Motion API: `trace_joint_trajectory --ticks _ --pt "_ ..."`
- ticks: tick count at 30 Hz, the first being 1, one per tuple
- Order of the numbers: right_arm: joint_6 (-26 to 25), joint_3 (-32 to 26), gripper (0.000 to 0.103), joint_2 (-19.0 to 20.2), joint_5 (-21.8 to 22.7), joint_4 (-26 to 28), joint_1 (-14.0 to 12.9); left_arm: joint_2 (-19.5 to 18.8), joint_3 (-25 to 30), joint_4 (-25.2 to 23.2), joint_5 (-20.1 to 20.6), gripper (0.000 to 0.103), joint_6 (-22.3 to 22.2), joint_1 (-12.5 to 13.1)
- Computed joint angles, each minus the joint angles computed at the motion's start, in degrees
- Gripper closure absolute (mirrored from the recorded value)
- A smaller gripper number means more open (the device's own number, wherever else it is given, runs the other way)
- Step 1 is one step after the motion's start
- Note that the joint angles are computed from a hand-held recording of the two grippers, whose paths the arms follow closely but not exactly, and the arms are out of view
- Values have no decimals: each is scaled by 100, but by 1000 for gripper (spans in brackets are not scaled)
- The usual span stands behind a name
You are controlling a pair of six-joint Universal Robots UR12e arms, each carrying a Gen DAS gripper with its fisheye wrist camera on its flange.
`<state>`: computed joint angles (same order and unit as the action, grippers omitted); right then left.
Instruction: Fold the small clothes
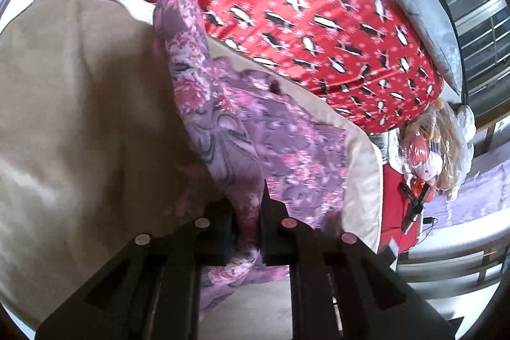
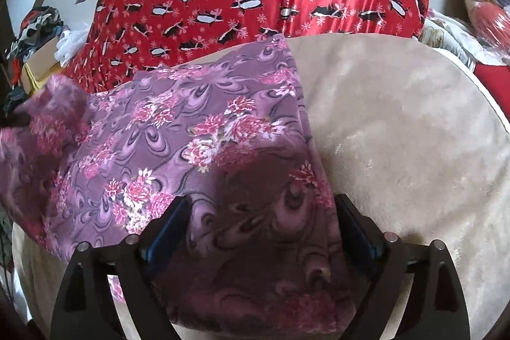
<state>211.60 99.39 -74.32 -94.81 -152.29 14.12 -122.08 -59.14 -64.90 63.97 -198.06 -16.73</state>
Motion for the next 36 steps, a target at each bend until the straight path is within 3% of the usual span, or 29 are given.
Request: trace_joint_trajectory --ticks 11,19,22,27,30,33,35,36 --pt "251 305 9 -130 416 -656 -118 -652 1198 -753 120 94 293 -582" --pt "326 386 9 -147 518 -859 -150 -1280 1853 -1728 333 92 546 -889" --pt "348 402 9 -149 526 -899 -149 -1255 1732 -1594 211 87 501 -889" --pt "384 395 9 -161 551 -846 -152 -1067 1534 -1540 -428 80 524 -732" --pt "524 363 10 -241 799 -588 -236 -791 1117 -1037 -613 78 400 -551" --pt "1179 476 14 -413 860 -742 -370 -511 590 -241 -437 71 10 -347" --pt "1551 517 13 -471 819 -1023 -436 -447 458 -169 -5 71 -133 -289" --pt "1623 479 13 -445 1029 -1178 -490 -427 373 -193 89 71 -189 -250"
